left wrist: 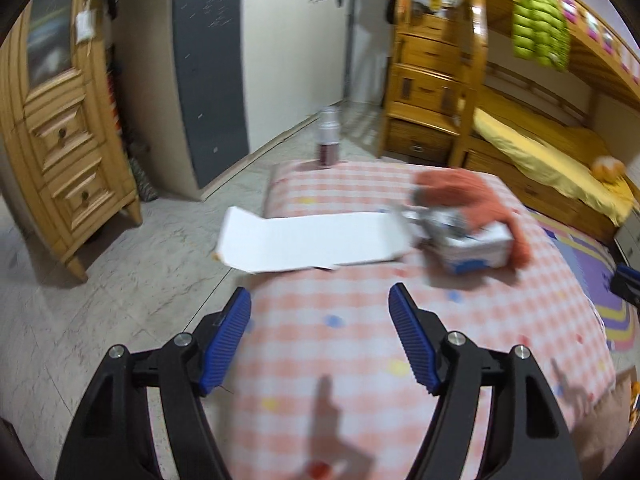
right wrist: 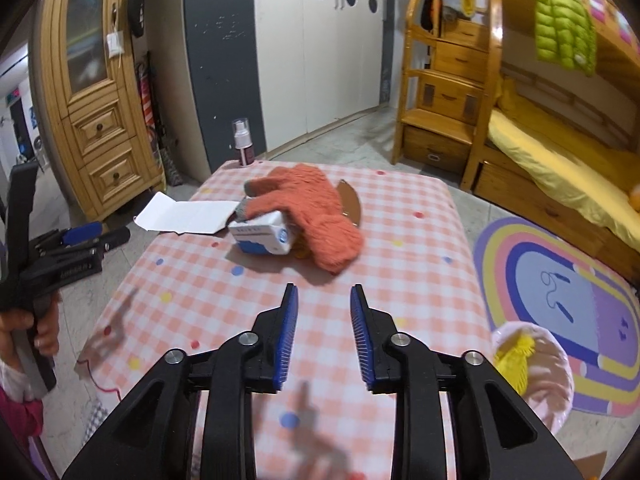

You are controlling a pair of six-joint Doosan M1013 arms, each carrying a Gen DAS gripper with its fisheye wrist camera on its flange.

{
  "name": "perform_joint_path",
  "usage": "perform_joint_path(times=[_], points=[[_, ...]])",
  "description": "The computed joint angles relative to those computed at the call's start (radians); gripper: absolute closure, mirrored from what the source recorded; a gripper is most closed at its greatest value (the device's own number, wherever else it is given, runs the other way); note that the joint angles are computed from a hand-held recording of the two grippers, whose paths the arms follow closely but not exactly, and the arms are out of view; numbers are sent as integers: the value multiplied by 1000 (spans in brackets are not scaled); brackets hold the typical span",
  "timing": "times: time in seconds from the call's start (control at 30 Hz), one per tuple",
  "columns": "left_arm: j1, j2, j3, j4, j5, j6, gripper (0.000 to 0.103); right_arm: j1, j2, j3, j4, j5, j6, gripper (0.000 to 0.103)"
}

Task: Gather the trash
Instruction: 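Grasp the white paper sheet with the left tool, then grasp the orange fuzzy glove with the right tool while the left tool holds the paper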

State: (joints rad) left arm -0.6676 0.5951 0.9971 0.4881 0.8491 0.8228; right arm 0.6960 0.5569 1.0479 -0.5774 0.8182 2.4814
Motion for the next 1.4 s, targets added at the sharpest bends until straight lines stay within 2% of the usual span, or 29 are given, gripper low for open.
perform_joint_path(times=[0.1, 0.27, 0.37, 0.6, 0.73, 0.83, 0.9, 1.07, 1.2, 1.4], points=[[44, 15, -11, -54, -16, 14, 34, 2, 38, -56, -16, 32, -16, 52], [105, 60, -60, -194, -15, 98, 34, 2, 87, -132, -5, 82, -48, 51], [144, 82, -78, -339, -16, 149, 34, 2, 112, -169, 8, 114, -80, 51], [179, 132, -132, -480, 7, 236, 35, 0, 148, -223, 42, 164, -132, 51], [195, 148, -143, -623, -15, 335, 52, 2, 153, -235, 36, 171, -135, 51], [194, 136, -126, -660, -47, 367, 78, -4, 144, -221, 43, 148, -119, 51], [185, 125, -114, -627, -58, 352, 96, -8, 132, -202, 45, 124, -102, 51], [153, 61, -49, -542, -143, 316, 102, -14, 125, -189, 2, 122, -77, 51], [125, 9, 2, -496, -224, 274, 103, -27, 137, -199, -6, 125, -98, 51], [76, -3, -18, -297, -201, 174, 103, -43, 183, -248, 21, 94, -196, 51]])
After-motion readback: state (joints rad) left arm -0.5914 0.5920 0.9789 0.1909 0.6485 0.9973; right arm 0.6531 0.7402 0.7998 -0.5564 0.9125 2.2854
